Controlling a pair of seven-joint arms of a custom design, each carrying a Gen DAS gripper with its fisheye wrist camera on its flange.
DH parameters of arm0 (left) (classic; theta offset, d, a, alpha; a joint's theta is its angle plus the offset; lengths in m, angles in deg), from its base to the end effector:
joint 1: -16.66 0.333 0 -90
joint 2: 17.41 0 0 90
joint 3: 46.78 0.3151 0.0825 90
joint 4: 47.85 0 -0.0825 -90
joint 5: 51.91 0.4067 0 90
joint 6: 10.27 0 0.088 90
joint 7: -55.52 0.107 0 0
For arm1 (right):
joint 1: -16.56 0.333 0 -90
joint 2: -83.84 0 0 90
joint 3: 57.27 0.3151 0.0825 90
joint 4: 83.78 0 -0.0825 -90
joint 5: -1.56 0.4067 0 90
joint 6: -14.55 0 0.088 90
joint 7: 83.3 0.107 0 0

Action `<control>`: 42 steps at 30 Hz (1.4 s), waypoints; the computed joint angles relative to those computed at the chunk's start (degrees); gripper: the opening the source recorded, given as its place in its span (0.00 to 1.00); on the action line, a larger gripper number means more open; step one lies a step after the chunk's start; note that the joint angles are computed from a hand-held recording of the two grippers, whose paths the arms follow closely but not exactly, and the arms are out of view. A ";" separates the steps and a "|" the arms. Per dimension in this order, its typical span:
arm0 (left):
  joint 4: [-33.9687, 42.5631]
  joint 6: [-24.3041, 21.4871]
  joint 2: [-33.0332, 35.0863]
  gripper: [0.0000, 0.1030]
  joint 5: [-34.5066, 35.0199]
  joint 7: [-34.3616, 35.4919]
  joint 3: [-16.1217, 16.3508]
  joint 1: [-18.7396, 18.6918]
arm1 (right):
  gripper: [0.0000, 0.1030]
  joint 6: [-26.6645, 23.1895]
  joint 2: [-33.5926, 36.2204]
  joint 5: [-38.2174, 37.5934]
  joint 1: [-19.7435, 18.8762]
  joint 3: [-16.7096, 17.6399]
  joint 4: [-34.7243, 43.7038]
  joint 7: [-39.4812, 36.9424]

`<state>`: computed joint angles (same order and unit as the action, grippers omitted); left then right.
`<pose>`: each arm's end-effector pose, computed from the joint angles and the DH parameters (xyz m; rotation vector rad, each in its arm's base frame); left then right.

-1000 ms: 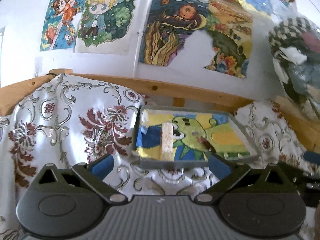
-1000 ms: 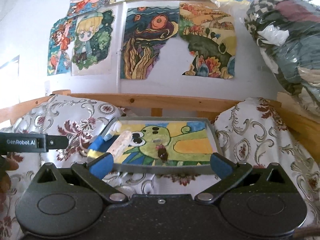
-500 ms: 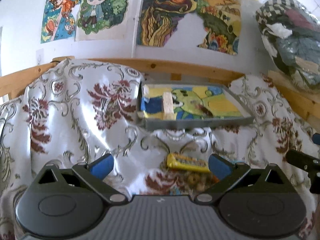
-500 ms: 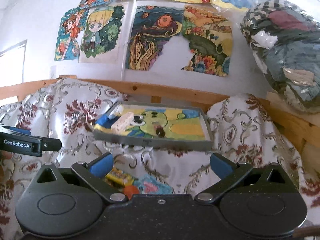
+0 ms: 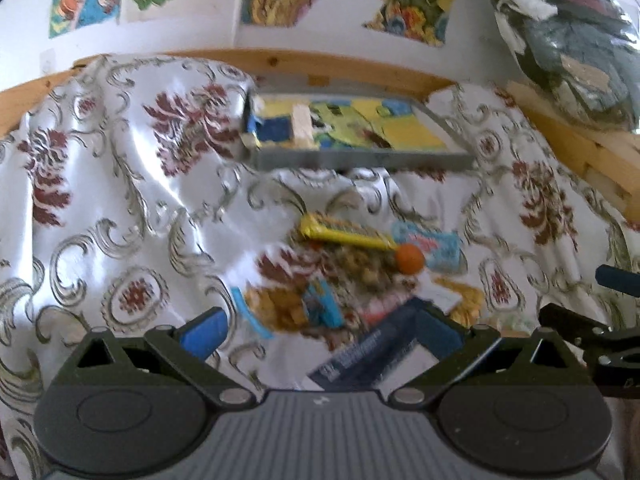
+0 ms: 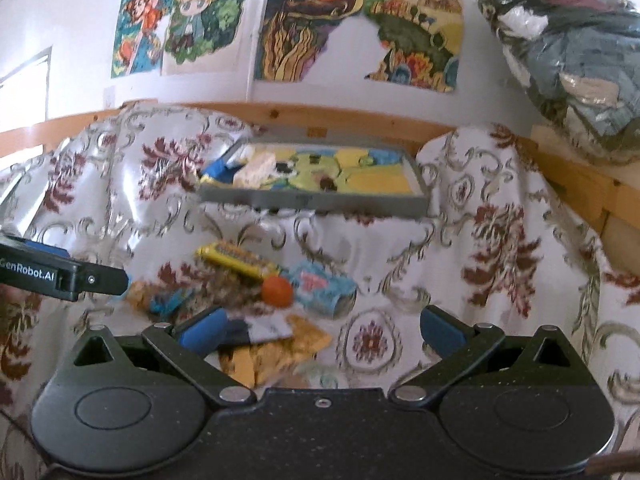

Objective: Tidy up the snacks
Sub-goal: 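Withdraw both tools from the tray back toward the snack pile, then move the left tool to the navy stick packet while the right approaches the round cookie bag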

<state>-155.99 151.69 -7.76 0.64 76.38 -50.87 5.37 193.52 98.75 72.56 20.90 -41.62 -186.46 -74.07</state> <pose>0.6272 -0.2116 0.4810 -1.8266 1.5378 -0.8653 0.6596 0.1364 0.4757 -1.8281 1.1108 -0.7682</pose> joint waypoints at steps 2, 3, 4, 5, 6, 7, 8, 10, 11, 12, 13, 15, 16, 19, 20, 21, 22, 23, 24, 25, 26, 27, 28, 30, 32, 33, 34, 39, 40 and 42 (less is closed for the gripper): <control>0.00 -0.50 0.28 1.00 -1.84 2.71 -0.57 0.18 | 0.99 -0.35 -0.52 -2.44 0.77 -1.08 -1.44 2.47; 0.04 -0.93 0.38 1.00 -2.48 3.68 -0.71 0.11 | 0.99 -0.49 -0.72 -3.63 1.00 -1.44 -2.02 3.73; 0.08 -1.26 0.47 1.00 -3.06 4.49 -0.82 0.02 | 0.99 -0.66 -0.89 -4.66 1.09 -1.66 -2.53 4.78; 0.18 -1.45 0.62 1.00 -3.66 5.25 -0.89 -0.04 | 0.99 -0.74 -1.05 -6.00 1.32 -2.00 -3.08 6.26; 0.14 -1.60 0.68 1.00 -4.22 5.93 -0.94 -0.10 | 0.99 -0.80 -1.22 -7.46 1.54 -2.35 -3.68 7.91; 0.12 -1.80 0.73 1.00 -4.82 6.59 -0.99 -0.18 | 0.99 -0.82 -1.32 -9.06 1.77 -2.68 -4.13 9.69; 0.04 -1.92 0.73 1.00 -5.37 7.26 -1.03 -0.23 | 0.99 -0.75 -1.41 -10.26 1.75 -2.75 -4.59 11.07; -0.10 -2.16 0.76 1.00 -6.57 8.74 -1.17 -0.31 | 0.99 -0.87 -1.59 -12.59 1.57 -2.76 -5.46 13.80; -0.06 -2.33 0.83 1.00 -7.13 9.43 -1.21 -0.35 | 0.99 -0.98 -1.60 -13.47 1.31 -2.59 -5.68 14.63; -0.02 -2.54 0.89 1.00 -7.66 10.12 -1.25 -0.40 | 0.99 -0.85 -1.64 -14.70 1.34 -2.65 -6.04 15.81; 0.01 -2.79 0.95 1.00 -8.21 10.83 -1.31 -0.46 | 0.99 -0.70 -1.62 -15.95 1.33 -2.67 -6.28 16.96; 0.12 -3.36 1.14 1.00 -9.55 12.49 -1.48 -0.51 | 0.99 -0.70 -1.61 -18.65 1.28 -2.80 -6.71 19.57; 0.22 -3.80 1.24 1.00 -10.30 13.43 -1.58 -0.53 | 0.99 -0.83 -1.58 -20.11 1.29 -2.96 -6.84 21.07; 0.52 -4.86 1.54 1.00 -11.33 14.52 -1.57 -0.88 | 0.99 -1.46 -1.47 -24.47 1.31 -3.50 -7.14 25.50; 0.59 -5.15 1.61 1.00 -11.93 15.18 -1.64 -0.90 | 0.99 -1.66 -1.44 -26.00 1.40 -3.77 -7.27 27.09; 0.64 -5.32 1.69 1.00 -12.39 15.73 -1.67 -0.92 | 0.99 -1.80 -1.39 -26.77 0.99 -3.45 -7.30 27.78; 0.74 -5.54 1.78 1.00 -12.84 16.27 -1.71 -0.96 | 0.99 -1.97 -1.34 -27.57 0.70 -3.26 -7.35 28.53; 0.82 -5.67 1.86 1.00 -13.19 16.72 -1.70 -1.00 | 0.99 -2.18 -1.31 -28.60 0.63 -3.33 -7.40 29.52; 0.95 -5.91 1.96 1.00 -13.61 17.25 -1.74 -1.04 | 0.99 -2.40 -1.23 -29.64 0.61 -3.45 -7.39 30.53; 1.05 -6.07 2.04 1.00 -13.96 17.74 -1.73 -1.06 | 0.99 -2.67 -1.15 -30.69 0.63 -3.62 -7.38 31.60; 1.08 -6.23 2.07 1.00 -14.12 18.07 -1.68 -1.12 | 0.99 -2.94 -1.09 -31.71 0.66 -3.78 -7.37 32.62; 1.14 -6.41 2.11 1.00 -14.27 18.40 -1.66 -1.19 | 0.99 -3.21 -1.02 -32.82 0.79 -4.06 -7.36 33.77; 1.21 -6.58 2.15 1.00 -14.40 18.67 -1.64 -1.25 | 0.99 -3.38 -0.95 -33.82 0.87 -4.26 -7.35 34.82; 1.26 -6.63 2.22 1.00 -14.83 19.27 -1.62 -1.23 | 0.99 -3.47 -0.82 -35.37 0.80 -4.33 -7.34 36.38; 1.34 -6.50 2.31 1.00 -15.26 19.93 -1.58 -1.16 | 0.99 -3.44 -0.66 -36.64 0.60 -4.21 -7.27 37.52; 1.36 -6.30 2.36 1.00 -15.48 20.34 -1.56 -1.09 | 0.99 -3.40 -0.60 -37.23 0.50 -4.14 -7.26 38.01; 1.43 -6.14 2.46 1.00 -15.61 20.70 -1.52 -1.06 | 0.99 -3.41 -0.53 -37.81 0.40 -4.10 -7.21 38.48; 2.23 -5.59 3.30 1.00 -16.25 22.88 -1.29 -1.02 | 0.99 -3.52 0.05 -41.22 0.58 -4.58 -6.65 41.59; 2.52 -5.46 3.57 1.00 -16.17 23.19 -1.16 -1.09 | 0.99 -3.68 0.24 -42.01 0.64 -4.74 -6.42 42.24; 3.20 -5.34 4.20 1.00 -16.49 24.22 -1.06 -1.11 | 0.99 -3.85 0.63 -43.49 0.74 -4.98 -5.98 43.39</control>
